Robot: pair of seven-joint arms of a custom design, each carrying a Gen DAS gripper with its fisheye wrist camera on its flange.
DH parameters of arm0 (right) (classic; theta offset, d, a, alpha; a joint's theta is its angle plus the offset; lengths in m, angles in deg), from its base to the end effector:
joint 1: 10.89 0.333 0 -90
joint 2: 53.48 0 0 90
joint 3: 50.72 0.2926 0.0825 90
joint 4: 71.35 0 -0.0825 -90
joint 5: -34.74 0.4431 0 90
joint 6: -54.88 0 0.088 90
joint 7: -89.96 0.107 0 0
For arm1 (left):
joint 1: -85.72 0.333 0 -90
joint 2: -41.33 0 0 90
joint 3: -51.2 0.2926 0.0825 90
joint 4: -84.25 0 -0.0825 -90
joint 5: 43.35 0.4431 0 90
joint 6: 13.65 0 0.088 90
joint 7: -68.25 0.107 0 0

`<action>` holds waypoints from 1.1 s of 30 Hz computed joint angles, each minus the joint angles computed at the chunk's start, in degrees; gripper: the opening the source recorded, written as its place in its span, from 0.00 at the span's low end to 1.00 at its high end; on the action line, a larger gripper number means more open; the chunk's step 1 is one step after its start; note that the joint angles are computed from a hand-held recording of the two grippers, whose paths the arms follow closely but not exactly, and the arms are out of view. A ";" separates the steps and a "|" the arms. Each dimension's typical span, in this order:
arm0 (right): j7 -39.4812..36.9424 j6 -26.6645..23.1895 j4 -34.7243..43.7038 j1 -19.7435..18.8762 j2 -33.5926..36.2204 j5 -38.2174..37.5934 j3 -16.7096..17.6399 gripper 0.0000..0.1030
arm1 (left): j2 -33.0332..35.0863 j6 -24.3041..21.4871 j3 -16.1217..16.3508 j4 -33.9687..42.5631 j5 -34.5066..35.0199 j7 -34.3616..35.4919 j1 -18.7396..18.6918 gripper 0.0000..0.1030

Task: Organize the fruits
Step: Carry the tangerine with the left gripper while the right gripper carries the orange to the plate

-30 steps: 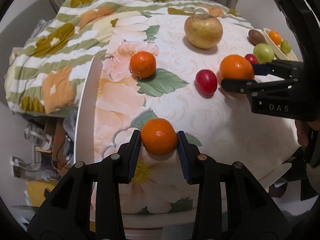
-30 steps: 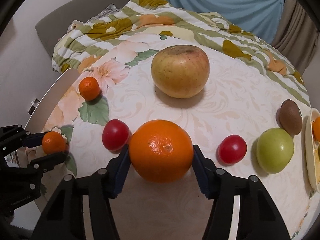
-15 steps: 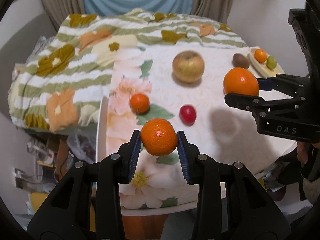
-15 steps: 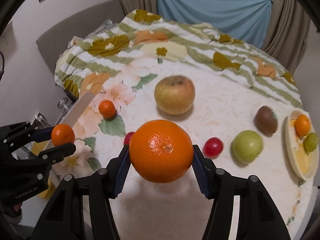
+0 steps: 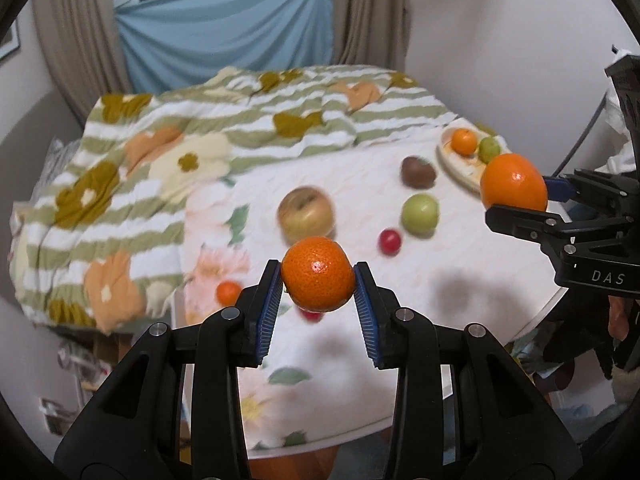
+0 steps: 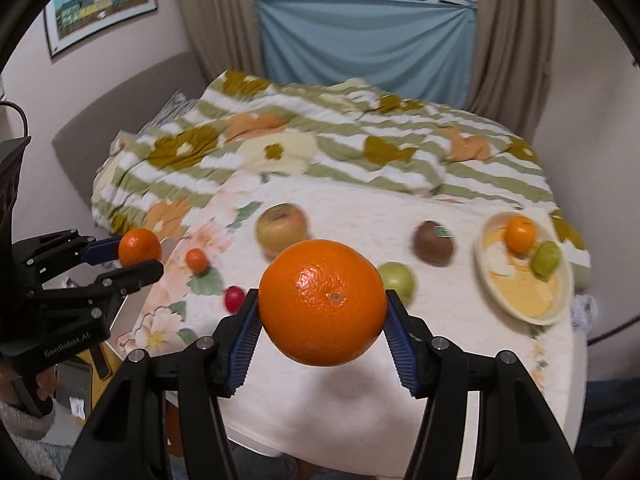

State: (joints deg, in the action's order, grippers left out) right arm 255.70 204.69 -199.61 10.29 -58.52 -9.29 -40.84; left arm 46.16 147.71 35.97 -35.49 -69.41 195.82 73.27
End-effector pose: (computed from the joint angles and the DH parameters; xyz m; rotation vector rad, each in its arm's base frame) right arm 0.5019 0.3210 0.3954 -1.6342 1.9789 -0.6301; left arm 0.5866 -0.2810 0.3984 -1.0887 2.4881 -0.8933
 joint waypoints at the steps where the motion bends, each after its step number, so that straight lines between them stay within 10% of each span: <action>1: 0.71 0.09 -1.97 -0.30 -2.02 -0.31 -0.28 0.53 | 0.11 0.43 -0.33 0.31 0.37 -0.58 -0.47 0.42; 16: -13.69 4.12 -23.76 -11.23 -25.17 6.65 -1.85 0.53 | 12.53 2.14 -1.68 16.33 19.87 -25.06 -11.55 0.42; 33: -31.25 14.40 -27.67 -23.89 -21.60 17.31 -2.50 0.53 | 42.06 -12.91 0.09 55.83 34.75 -34.78 -23.05 0.42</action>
State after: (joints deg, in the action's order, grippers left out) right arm 224.45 219.09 -227.28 -13.60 -80.11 8.02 -43.34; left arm 88.22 134.80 36.06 20.33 -34.66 161.04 50.22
